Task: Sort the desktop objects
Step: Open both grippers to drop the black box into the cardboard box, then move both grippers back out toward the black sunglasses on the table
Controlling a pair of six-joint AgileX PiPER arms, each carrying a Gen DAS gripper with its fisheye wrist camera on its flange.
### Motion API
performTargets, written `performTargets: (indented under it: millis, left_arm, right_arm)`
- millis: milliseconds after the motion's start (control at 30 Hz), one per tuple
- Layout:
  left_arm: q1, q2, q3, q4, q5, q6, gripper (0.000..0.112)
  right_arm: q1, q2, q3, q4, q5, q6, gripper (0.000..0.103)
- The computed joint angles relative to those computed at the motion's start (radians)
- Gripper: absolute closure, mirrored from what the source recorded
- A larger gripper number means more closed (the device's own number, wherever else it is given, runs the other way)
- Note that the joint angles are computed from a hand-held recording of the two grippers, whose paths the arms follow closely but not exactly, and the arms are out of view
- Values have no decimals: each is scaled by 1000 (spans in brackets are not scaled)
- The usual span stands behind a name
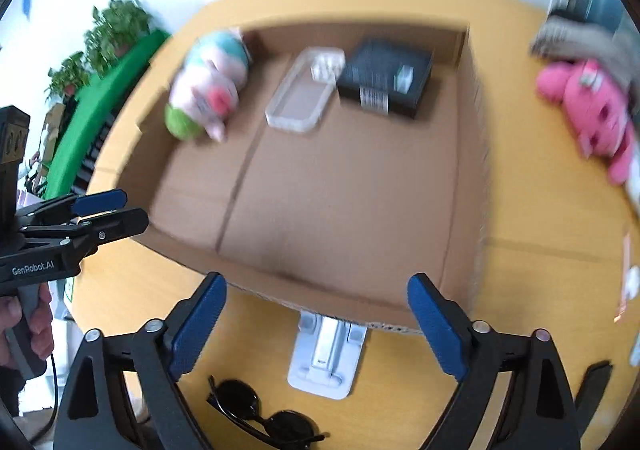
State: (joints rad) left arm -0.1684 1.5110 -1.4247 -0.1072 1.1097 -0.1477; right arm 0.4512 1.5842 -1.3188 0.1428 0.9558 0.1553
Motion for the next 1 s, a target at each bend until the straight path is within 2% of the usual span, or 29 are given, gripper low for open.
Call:
performTargets:
  millis: [100,167,200,233,267,300,400,467,500,533,633,1000]
  left_arm:
    - [-57,-30,-63,58,38,-56,37]
    - [-89,-57,-66,81,35,-99,37]
    - [-109,-82,-62,108,31,-127,42]
    - [-125,-102,-52,119,19,-140,77]
    - [-135,-119,-47,111,14,-144,102]
    - [-136,-124,-54,88,31,-146,107]
    - [-186,-149,-48,104,31,-189,107]
    - [-231,-155,-49,146,46,-254,91]
    - [-248,-158,-49,158,56,-293,68]
    - [-265,-168,-42,168,56,-320,49]
    - [-326,-226,8,209,22,-391,46]
    - [-435,-274,22,251,65,-479,46]
  right_arm:
    - [41,-69,-18,-63,-8,79,5]
    - [79,-119,-5,-105,-37,133,10]
    - [89,-150,10,-111,-51,136,41]
    - [94,-171,17,-105,-50,131,91]
    - [94,-184,18,-89,-36,126,100]
    - [95,-203,29,-80,-32,129,100]
    - [109,-260,60,-91,-7,147,99]
    - [121,-281,66,-108,22,180,54]
    - [127,-297,74,-120,26,194,10]
    - [143,-326,92,-151,16,223,0]
    - [187,-370,105,-207,27,253,1]
    - [268,-448,147,-246,33,300,1]
